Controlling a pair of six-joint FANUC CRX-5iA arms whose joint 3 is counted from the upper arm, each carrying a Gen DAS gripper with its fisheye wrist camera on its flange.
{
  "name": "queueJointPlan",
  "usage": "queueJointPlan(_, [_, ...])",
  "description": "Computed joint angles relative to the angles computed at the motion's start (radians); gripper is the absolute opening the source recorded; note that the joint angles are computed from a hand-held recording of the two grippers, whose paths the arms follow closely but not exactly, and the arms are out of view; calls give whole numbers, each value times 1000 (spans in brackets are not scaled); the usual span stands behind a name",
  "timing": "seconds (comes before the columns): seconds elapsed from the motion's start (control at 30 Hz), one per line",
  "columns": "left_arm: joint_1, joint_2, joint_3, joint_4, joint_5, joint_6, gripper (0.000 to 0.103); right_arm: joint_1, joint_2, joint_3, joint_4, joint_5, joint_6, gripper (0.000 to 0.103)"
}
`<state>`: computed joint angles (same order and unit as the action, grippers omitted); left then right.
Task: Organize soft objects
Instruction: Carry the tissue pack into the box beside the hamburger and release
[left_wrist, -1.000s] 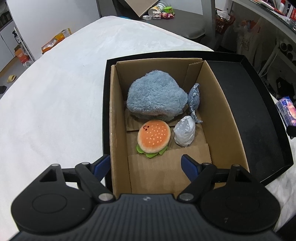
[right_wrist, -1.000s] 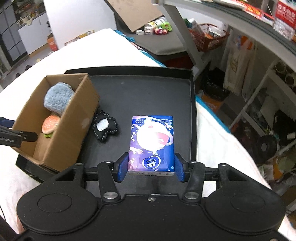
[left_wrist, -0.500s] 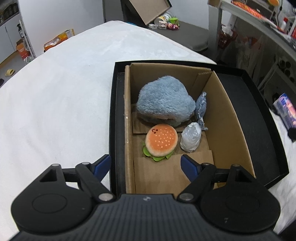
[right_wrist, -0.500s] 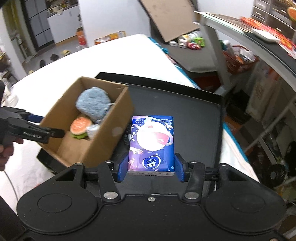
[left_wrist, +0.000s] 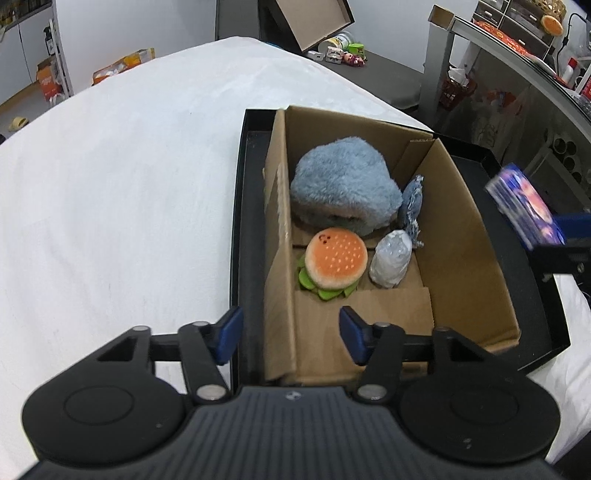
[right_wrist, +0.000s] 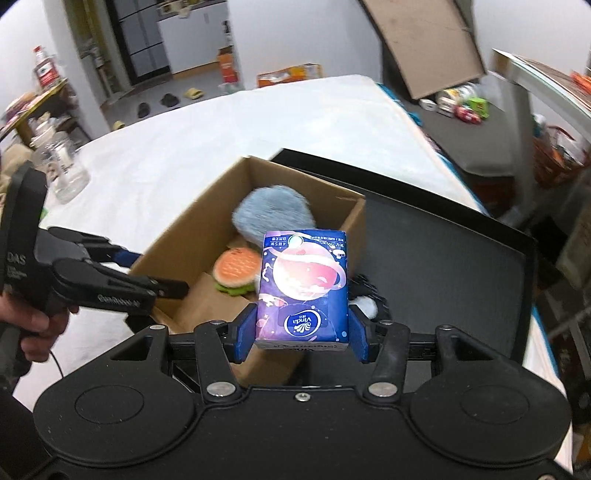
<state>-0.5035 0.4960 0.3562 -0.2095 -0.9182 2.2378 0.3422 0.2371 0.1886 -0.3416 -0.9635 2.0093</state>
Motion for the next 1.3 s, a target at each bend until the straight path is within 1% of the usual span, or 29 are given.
queueJointPlan(0.03, [2,-7,-16,3,14,8,48,3,4,8,-8,-7,13,50])
queueJointPlan(0.1, [8,-19,-41,12,37,20,40,9,21,34,-23,-28,40,50])
queueJointPlan(0.13, [8,-22,-46,9,41,28,39,11,29,44,-29,-36,53,50])
queueJointPlan(0.2, [9,-23,-51,8,47,41,31,16,50,69,-41,-57,88,50])
queueJointPlan(0.27, [14,-26,-61,26,63,30,26,18,71,98,-64,-82,122,50])
queueJointPlan(0.43, [15,-28,-64,22,66,29,23,23,102,140,-113,-127,184,50])
queueJointPlan(0.5, [20,-32,-74,30,73,30,18,30,110,146,-120,-135,195,50])
queueJointPlan(0.73, [24,-40,-92,34,90,35,17,47,138,161,-133,-156,202,50])
queueJointPlan(0.8, [24,-39,-92,35,93,38,17,44,151,180,-151,-188,202,52])
queueJointPlan(0.9, [24,-40,-94,36,95,34,17,55,154,181,-137,-205,207,52])
queueJointPlan(1.0, [25,-39,-92,38,92,29,17,60,147,171,-120,-203,201,53])
queueJointPlan(1.2, [19,-31,-70,32,63,37,17,52,132,157,-108,-189,192,53])
queueJointPlan(1.3, [17,-20,-46,32,39,35,18,48,127,154,-99,-177,187,57])
